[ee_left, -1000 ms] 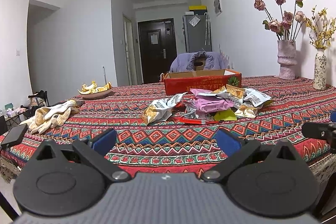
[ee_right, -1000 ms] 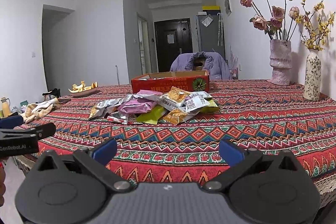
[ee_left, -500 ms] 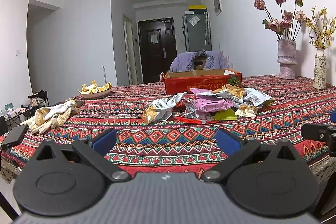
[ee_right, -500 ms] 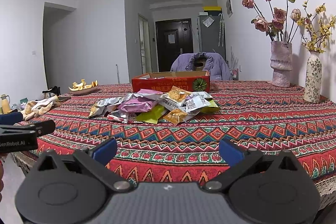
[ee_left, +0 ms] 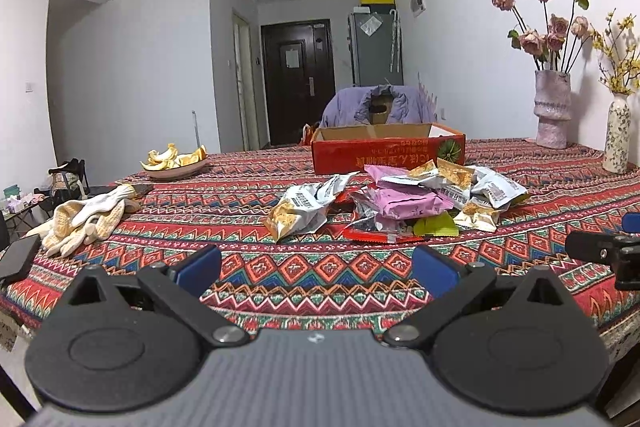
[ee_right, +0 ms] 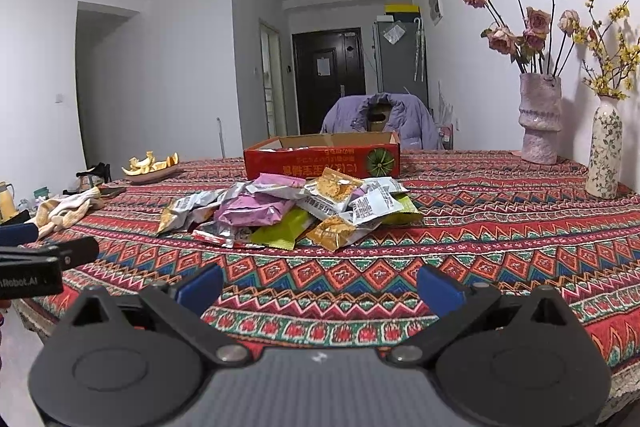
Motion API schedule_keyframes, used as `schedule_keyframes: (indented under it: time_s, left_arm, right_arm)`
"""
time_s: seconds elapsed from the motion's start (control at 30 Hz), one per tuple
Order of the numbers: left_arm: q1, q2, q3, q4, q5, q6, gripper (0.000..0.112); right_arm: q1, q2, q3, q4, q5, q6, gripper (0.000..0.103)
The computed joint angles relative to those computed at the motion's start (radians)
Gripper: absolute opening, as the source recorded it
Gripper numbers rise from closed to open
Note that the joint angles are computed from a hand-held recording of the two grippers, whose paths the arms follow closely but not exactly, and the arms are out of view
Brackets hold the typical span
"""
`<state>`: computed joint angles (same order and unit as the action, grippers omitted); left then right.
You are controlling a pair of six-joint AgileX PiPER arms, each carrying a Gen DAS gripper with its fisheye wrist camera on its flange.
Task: Organize snacks
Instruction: 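Grasp a white oat crisp packet with the left tool while the right tool grasps a white sachet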
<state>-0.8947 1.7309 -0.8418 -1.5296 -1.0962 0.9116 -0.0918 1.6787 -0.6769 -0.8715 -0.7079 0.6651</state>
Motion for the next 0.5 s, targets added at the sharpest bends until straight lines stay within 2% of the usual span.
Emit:
schedule_keyframes:
  time_s: [0.17,0.37,0.47,0.5]
  left_arm:
    - [0.119,-0.003,-0.056,0.035,0.134,0.054,0.103]
    - [0.251,0.040,-0.171,0.000,0.224,0.176,0.103]
    - [0.342,0.060,-0.223,0.021,0.302,0.235,0.103]
    - [0.380,0.065,-0.232,0.050,0.351,0.241,0.103]
  right_arm:
    - [0.040,0.041,-0.110,-0.034,0.093,0.079,0.103]
    - [0.082,0.128,-0.295,-0.149,0.199,0.247,0.101]
    - [0.107,0.196,-0.424,-0.237,0.277,0.368,0.100]
    - [0.113,0.222,-0.475,-0.296,0.305,0.429,0.097]
